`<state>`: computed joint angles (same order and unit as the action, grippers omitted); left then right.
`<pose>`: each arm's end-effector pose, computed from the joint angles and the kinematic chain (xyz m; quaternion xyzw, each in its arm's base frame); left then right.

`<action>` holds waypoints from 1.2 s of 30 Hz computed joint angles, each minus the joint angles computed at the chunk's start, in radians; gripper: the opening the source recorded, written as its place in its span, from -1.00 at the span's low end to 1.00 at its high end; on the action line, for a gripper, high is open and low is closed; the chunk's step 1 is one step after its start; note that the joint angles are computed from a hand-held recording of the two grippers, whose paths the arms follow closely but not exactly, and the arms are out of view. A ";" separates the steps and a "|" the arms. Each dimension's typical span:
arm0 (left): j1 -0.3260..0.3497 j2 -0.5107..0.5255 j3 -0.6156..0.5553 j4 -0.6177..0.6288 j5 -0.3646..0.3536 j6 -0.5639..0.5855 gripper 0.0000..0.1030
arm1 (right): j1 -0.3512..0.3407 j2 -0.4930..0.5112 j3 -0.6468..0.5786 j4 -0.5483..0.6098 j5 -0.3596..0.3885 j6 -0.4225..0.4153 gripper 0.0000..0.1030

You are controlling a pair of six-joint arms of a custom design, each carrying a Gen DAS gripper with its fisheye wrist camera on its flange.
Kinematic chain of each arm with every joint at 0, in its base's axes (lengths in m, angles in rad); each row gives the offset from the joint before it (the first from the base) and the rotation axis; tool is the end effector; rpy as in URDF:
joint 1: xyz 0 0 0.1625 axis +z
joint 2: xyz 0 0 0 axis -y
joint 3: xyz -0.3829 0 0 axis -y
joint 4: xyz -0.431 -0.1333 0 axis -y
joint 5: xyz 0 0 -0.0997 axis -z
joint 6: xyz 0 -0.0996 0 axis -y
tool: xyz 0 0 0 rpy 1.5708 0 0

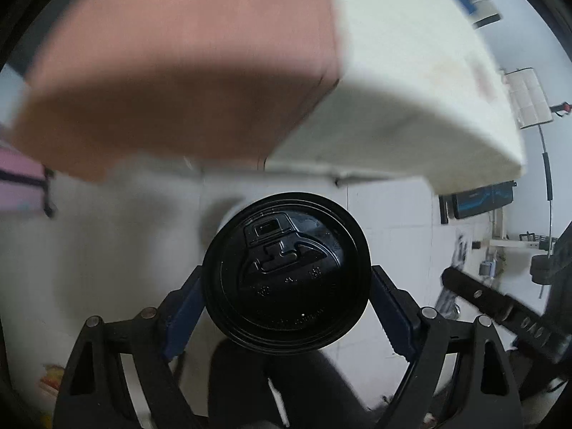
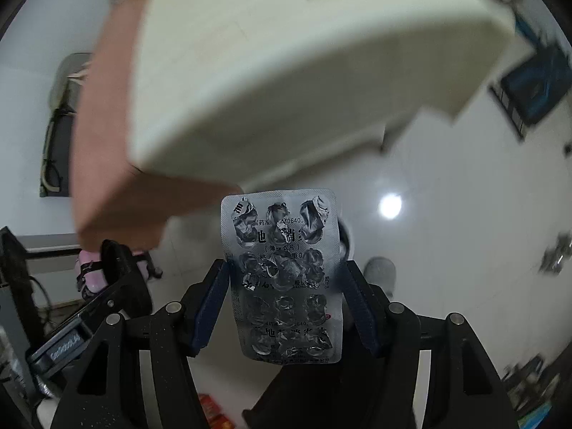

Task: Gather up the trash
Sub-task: 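Carry black lid and foil blister pack to the white bin and release both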

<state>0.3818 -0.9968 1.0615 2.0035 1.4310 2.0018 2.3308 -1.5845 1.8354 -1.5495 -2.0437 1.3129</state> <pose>-0.4123 -0.3241 0.4171 0.0410 0.9662 0.0349 0.2523 0.3975 -0.2906 0.3261 -0.2323 -0.9353 0.1326 0.2317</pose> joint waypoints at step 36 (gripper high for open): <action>-0.074 -0.254 0.697 -0.213 -0.032 -0.190 0.92 | -0.261 -0.015 0.523 -0.348 -0.047 -0.365 0.99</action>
